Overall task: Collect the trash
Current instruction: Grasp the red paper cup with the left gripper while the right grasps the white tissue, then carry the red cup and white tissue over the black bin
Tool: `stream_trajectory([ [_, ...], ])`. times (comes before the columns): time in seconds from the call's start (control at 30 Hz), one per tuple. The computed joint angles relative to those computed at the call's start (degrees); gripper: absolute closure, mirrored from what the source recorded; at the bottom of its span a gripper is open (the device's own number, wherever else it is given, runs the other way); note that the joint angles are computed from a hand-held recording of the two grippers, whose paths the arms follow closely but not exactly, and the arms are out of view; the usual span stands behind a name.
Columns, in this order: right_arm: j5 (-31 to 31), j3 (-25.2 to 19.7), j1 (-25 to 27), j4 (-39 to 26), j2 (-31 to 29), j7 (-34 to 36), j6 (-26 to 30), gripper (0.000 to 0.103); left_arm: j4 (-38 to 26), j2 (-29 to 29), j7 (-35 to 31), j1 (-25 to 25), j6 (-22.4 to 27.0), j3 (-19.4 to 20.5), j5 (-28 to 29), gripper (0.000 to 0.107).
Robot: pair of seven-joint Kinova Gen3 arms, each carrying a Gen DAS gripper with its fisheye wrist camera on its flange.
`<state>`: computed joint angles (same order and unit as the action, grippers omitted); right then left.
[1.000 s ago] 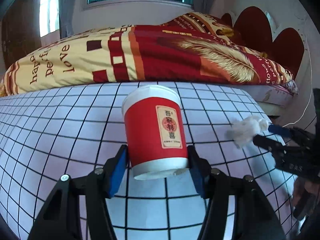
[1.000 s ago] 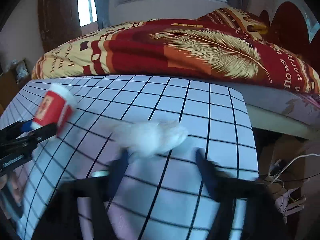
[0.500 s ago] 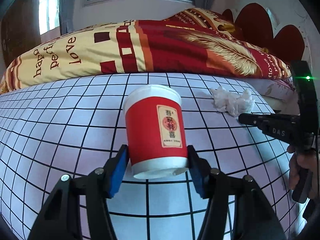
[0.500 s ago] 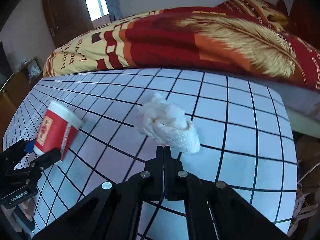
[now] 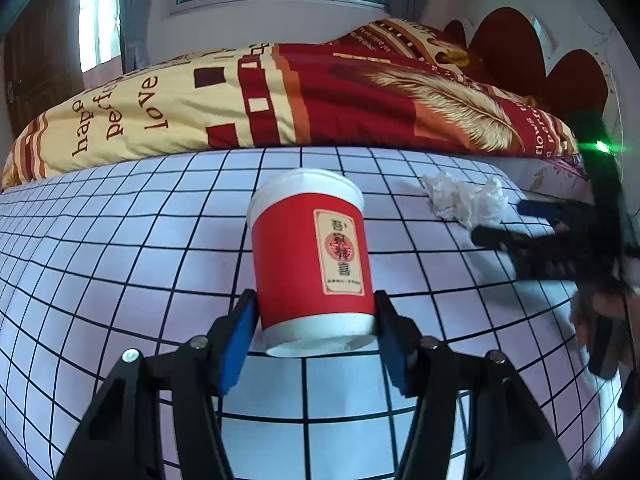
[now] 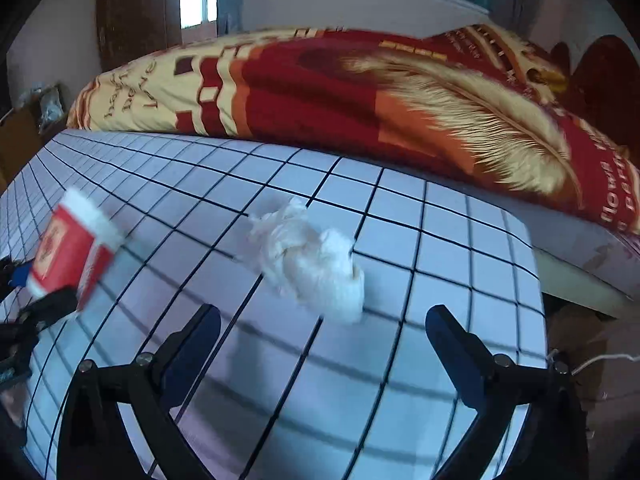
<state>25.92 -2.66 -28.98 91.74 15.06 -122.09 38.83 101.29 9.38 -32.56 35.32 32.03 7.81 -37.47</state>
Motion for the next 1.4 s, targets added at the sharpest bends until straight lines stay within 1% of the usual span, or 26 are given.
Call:
stream_trajectory([
  [0.03, -1.01, -0.26, 0.80, -1.23, 0.87, 1.28, 0.08, 0.009, -0.12, 0.07, -0.41, -0.27, 0.21, 0.11, 0.64, 0.049],
  [0.07, -2.94, -1.59, 2.65, -3.04, 1.94, 3.15, 1.01, 0.028, -0.33, 0.21, -0.37, -0.20, 0.65, -0.01, 0.44, 0.049],
  [0.1, -5.28, -3.97, 5.30, -4.21, 2.96, 4.64, 1.26, 0.048, -0.47, 0.26, -0.29, -0.13, 1.00, -0.09, 0.31, 0.049],
  [0.13, -7.29, -5.31, 7.01, -4.73, 3.44, 6.18, 1.33, 0.067, -0.57, 0.22, -1.14, -0.64, 1.12, 0.04, 1.11, 0.049],
  [0.17, -8.64, -5.58, 7.71, -4.31, 2.86, 6.80, 0.47, 0.074, -0.59, 0.18, -1.21, -0.71, 1.23, -0.03, 1.21, 0.049],
  [0.2, -10.18, -5.26, 7.64, -2.98, 2.01, 6.48, -1.31, 0.076, -0.61, 0.16, -0.83, -0.55, 1.52, -0.20, 0.76, 0.049],
  [0.23, -10.79, -4.00, 6.52, -1.43, 0.71, 6.14, -2.77, 0.076, -0.57, 0.12, -0.94, -0.72, 1.49, -0.20, 0.88, 0.049],
  [0.27, -10.47, -1.87, 4.33, -0.32, -0.37, 5.47, -3.37, 0.076, -0.45, 0.03, -1.04, -0.88, 1.32, -0.14, 1.12, 0.049],
  [0.37, -6.55, 0.10, -0.10, 2.80, -3.93, 0.53, -2.86, 0.077, -0.34, 0.00, -0.36, -0.24, 1.73, 0.06, 0.28, 0.049],
  [0.43, -3.02, -0.80, -1.34, 4.94, -6.18, -3.55, -2.35, 0.077, 0.00, -0.41, -0.05, 0.25, 1.88, 0.34, -0.27, 0.049],
  [0.57, 1.70, -3.51, -2.37, 8.57, -10.82, -9.64, -0.51, 0.077, 1.52, -2.68, 2.97, 2.46, 3.32, 1.91, -3.68, 0.049],
  [0.6, 2.11, -4.93, -1.70, 9.71, -12.38, -10.71, -0.11, 0.077, 1.88, -3.24, 3.95, 2.95, 3.86, 2.55, -4.79, 0.049],
  [0.67, 5.09, -7.19, -2.03, 11.90, -15.60, -14.60, 2.08, 0.077, 2.66, -4.62, 6.04, 4.02, 5.30, 4.27, -6.65, 0.049],
  [0.8, 9.33, -13.05, -1.40, 15.60, -21.33, -20.99, 6.86, 0.077, 4.10, -7.32, 10.06, 5.25, 7.53, 8.18, -8.19, 0.049],
  [0.93, 8.96, -18.41, 0.34, 18.58, -27.32, -24.45, 10.52, 0.077, 4.86, -9.33, 14.48, 6.46, 10.00, 12.38, -9.89, 0.049],
  [1.03, 7.62, -22.53, 1.66, 19.93, -31.63, -26.14, 13.66, 0.077, 4.84, -10.61, 17.39, 8.01, 12.76, 15.75, -11.00, 0.049],
  [1.1, 6.90, -26.05, 2.71, 20.51, -34.70, -27.27, 16.76, 0.077, 4.62, -11.10, 18.60, 8.86, 14.38, 17.54, -11.68, 0.049],
  [1.2, 4.26, -29.87, 4.12, 21.01, -40.05, -27.75, 20.75, 0.077, 4.13, -11.81, 20.71, 10.47, 16.57, 20.08, -12.53, 0.049],
  [1.23, 3.34, -30.64, 4.63, 21.05, -41.33, -27.63, 21.53, 0.077, 3.61, -11.65, 21.28, 11.29, 17.75, 21.23, -13.17, 0.049],
  [1.33, -0.17, -32.73, 6.00, 21.34, -46.77, -27.22, 25.04, 0.077, 2.64, -11.05, 22.67, 13.54, 19.48, 22.91, -14.43, 0.049],
  [1.4, -2.29, -33.10, 6.83, 21.55, -49.78, -26.37, 26.64, 0.077, 1.90, -10.30, 23.82, 15.58, 20.84, 23.81, -15.59, 0.049],
])
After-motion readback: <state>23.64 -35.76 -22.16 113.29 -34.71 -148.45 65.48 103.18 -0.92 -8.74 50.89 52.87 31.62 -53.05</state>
